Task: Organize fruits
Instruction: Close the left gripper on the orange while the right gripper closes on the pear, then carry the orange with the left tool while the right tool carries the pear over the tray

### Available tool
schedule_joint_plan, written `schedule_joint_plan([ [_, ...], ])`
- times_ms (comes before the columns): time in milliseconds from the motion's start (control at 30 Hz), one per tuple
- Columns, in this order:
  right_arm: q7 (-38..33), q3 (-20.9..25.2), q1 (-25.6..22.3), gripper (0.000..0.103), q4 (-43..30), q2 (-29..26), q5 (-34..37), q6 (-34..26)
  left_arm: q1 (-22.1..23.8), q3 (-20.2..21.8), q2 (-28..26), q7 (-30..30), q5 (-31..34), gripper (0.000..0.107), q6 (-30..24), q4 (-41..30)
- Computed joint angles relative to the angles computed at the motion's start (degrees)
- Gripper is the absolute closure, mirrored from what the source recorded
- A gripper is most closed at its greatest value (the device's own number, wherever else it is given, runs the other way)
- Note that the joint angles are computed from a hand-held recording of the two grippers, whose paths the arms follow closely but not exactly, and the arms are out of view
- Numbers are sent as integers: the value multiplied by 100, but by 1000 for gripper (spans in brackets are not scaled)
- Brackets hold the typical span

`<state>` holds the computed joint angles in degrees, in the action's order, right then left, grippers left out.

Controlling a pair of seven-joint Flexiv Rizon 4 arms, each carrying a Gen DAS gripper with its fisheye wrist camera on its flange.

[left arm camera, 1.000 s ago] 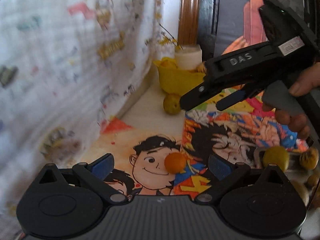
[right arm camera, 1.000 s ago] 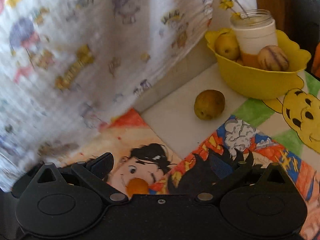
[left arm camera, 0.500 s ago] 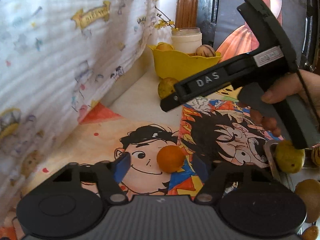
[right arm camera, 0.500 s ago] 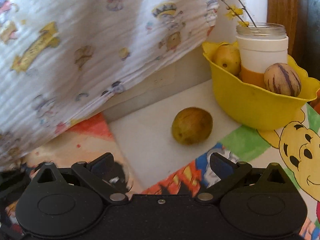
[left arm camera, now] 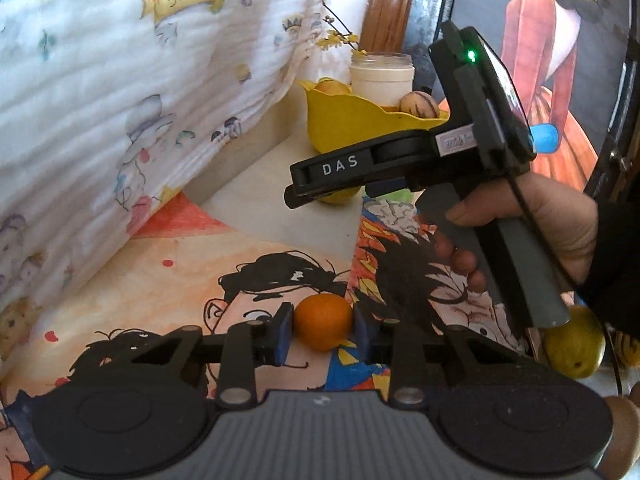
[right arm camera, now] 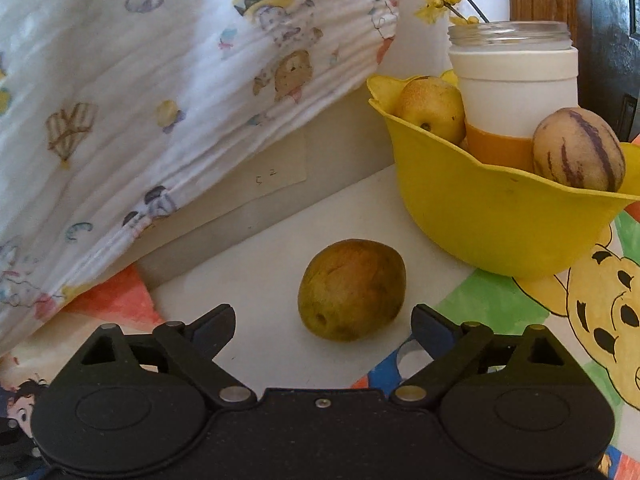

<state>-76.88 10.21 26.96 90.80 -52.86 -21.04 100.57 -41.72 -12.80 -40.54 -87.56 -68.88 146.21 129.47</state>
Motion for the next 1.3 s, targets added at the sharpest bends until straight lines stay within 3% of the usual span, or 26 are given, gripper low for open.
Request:
schedule_joint_plan([
  [400, 96, -344, 284, 23, -276, -239, 123, 156, 105, 24, -25, -622, 70, 73, 106, 85],
  [633, 224, -652, 516, 42, -177, -211, 350, 380, 90, 39, 9, -758, 113, 73, 124, 164],
  [733, 232, -687, 532, 46, -119, -177, 368, 408, 82, 42, 10, -764, 85, 73, 124, 158],
  [1000, 34, -123, 101, 46, 136, 28, 5, 140, 80, 37, 12, -803, 62, 73, 133, 157],
  [1167, -232, 675, -428, 47, 197, 128, -273, -426, 54, -19, 66, -761, -170, 73, 110, 149],
  [1300, -421, 1408, -884, 47, 167, 125, -71, -863, 22, -95, 163, -767, -439, 73, 75, 185],
])
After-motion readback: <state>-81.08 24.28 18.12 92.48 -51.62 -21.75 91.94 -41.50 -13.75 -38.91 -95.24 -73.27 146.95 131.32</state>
